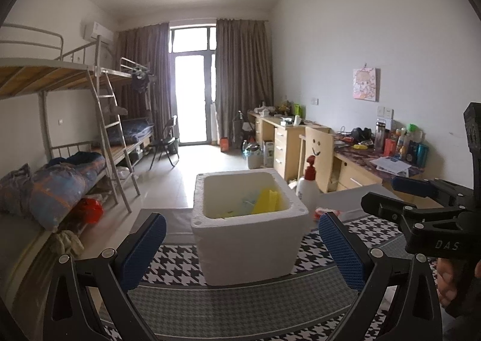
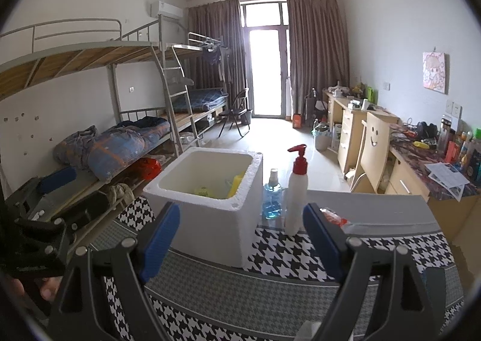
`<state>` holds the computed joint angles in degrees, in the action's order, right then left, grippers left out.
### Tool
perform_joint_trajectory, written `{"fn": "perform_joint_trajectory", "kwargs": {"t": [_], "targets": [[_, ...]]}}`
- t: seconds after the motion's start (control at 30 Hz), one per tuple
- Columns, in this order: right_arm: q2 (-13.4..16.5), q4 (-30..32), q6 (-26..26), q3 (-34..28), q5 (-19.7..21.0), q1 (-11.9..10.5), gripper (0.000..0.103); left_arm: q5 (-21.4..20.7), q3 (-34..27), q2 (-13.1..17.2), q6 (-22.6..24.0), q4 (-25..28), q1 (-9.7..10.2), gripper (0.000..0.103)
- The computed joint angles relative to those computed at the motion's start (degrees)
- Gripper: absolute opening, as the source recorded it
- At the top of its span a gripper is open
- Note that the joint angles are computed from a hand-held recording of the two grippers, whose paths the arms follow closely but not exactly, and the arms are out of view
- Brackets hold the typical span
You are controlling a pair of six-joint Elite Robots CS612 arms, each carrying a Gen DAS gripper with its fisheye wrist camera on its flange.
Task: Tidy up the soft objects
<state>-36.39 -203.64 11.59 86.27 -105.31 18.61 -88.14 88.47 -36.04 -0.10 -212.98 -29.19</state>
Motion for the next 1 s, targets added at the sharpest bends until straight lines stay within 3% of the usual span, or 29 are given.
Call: {"fn": "perform_joint_trajectory", "kwargs": {"t": [0.67, 1.0], "targets": [[-0.61, -6.64, -0.6, 5.15, -3.88, 1.19, 0.087, -1.37, 4.34, -0.16, -0.21, -6.5, -1.15, 0.102], [-0.3, -8.74, -0.78, 6.4, -5.29, 1.72, 0.087, -2.97, 5.54, 0.1, -0.16, -7.12, -1.54, 0.102]]}}
